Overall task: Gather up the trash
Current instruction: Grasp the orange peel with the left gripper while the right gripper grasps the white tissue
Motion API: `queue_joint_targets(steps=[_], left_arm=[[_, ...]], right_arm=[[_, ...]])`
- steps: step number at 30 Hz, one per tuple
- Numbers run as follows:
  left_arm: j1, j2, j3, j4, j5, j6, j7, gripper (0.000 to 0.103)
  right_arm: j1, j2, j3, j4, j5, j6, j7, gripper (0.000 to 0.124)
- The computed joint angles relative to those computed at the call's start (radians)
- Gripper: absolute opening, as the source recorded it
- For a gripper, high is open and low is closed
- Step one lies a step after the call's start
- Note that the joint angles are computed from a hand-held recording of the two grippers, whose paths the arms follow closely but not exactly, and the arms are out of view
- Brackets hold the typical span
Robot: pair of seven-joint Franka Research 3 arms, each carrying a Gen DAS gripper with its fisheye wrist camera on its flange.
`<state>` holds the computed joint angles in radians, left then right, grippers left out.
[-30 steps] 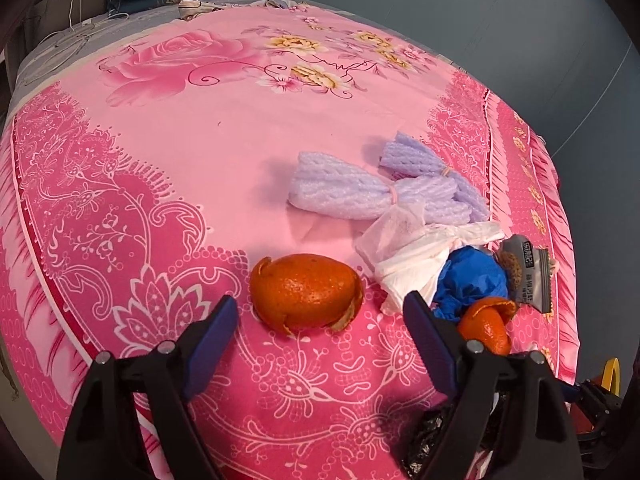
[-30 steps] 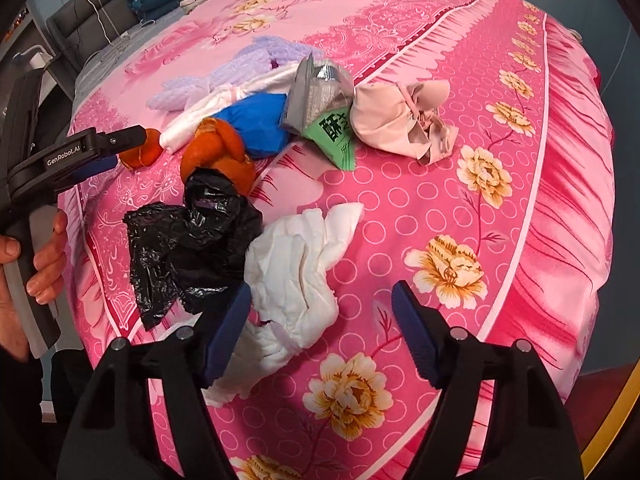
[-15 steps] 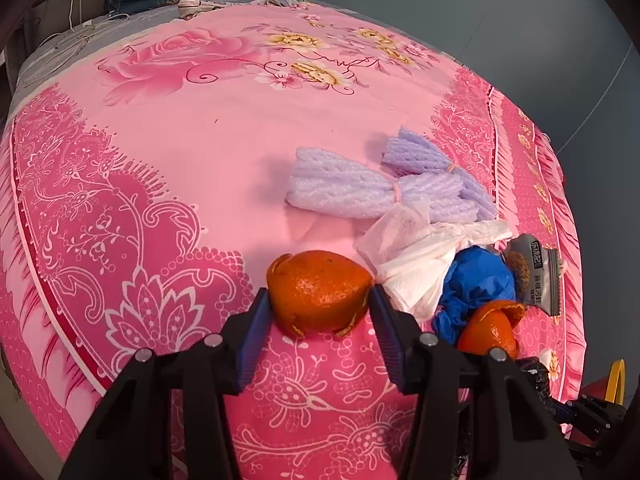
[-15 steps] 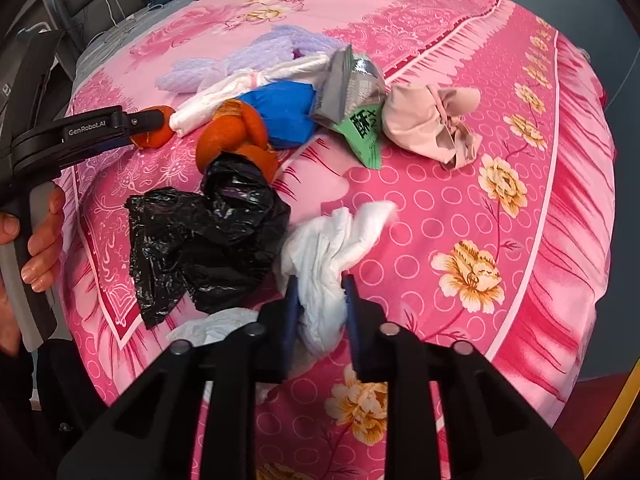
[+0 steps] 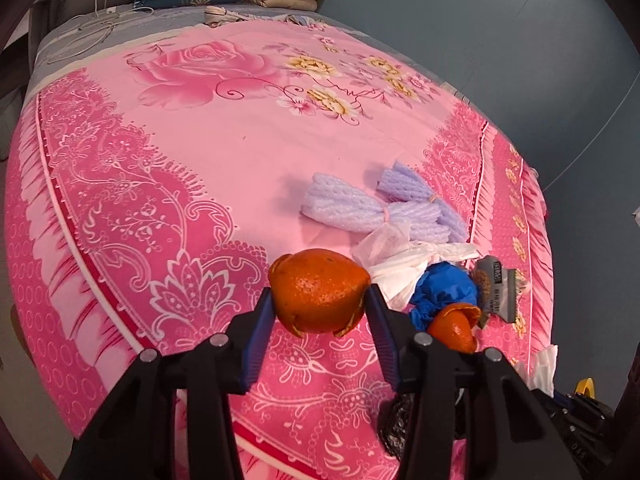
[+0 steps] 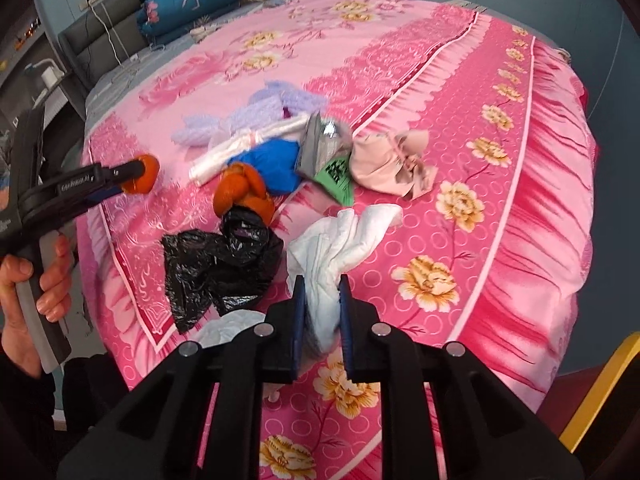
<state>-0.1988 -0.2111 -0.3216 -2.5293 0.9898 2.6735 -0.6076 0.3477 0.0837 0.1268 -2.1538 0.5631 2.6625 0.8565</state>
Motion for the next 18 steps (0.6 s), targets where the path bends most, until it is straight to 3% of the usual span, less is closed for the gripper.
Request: queue_joint_targets(steps=[10,18], left_arm=[[-0.047,-0.112,-0.051,-0.030,-0.107,-0.108,0.011,0.044],[-0.079,-0.133,-0.082,-0.004,-0.165,-0.180,0.034,0.044]], right_arm=[[-0.020,-0.122,-0.033,-0.033,0.186,-0.062,-0.146,0.015],[-0.027,-0.191,-0.069,-0.057,0.243,-0.090,-0.185,0.015]])
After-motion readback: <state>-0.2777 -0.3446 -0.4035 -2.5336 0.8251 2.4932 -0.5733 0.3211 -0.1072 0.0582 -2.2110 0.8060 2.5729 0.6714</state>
